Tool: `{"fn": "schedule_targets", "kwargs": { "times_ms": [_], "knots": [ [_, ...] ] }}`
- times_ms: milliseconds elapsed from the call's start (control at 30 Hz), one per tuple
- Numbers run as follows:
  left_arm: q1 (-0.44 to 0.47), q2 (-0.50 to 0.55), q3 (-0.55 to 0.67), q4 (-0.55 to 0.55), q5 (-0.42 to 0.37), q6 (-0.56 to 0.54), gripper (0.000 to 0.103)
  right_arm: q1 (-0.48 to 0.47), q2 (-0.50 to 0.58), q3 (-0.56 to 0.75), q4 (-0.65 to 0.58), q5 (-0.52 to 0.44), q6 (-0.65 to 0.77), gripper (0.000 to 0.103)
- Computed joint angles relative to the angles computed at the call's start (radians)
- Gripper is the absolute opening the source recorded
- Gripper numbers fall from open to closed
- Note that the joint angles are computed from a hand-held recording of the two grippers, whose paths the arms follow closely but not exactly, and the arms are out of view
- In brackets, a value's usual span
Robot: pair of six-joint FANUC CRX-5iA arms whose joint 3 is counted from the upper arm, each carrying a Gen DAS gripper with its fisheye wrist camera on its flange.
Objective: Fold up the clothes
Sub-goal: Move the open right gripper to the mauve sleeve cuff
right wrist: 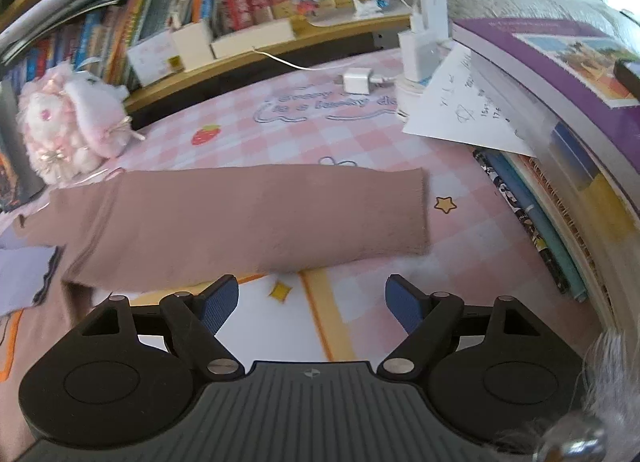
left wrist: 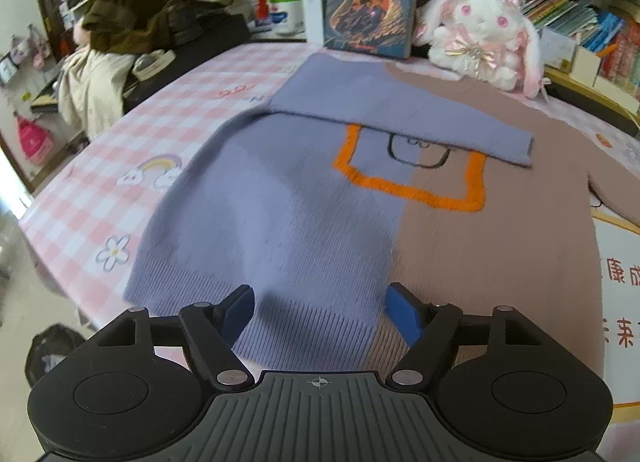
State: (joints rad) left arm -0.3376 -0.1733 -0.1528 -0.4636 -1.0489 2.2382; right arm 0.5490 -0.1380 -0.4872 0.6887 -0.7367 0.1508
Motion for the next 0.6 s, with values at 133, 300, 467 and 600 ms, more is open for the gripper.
{"fn": "schedule_targets", "kwargs": {
  "times_ms": [133, 300, 467, 600],
  "knots": [
    [-0.037, -0.003, 0.017, -0.051, -0.054, 0.058, 0.075, -0.029, 0.018, 0.007, 0.002, 0.035, 0.016, 0.081],
    [-0.109, -0.003, 0.056, -0.187, -0.172, 0.195, 0.075, -0.067, 0.053, 0.031, 0.004, 0.074, 0.022, 0.081],
    [-0.139, -0.013, 0.076, -0.276, -0.301, 0.331, 0.075, -0.085, 0.089, 0.054, 0.016, 0.114, 0.020, 0.081],
    [-0.123, -0.022, 0.071, -0.266, -0.325, 0.359, 0.075, -0.080, 0.100, 0.055, 0.013, 0.167, 0.012, 0.080]
  ]
}}
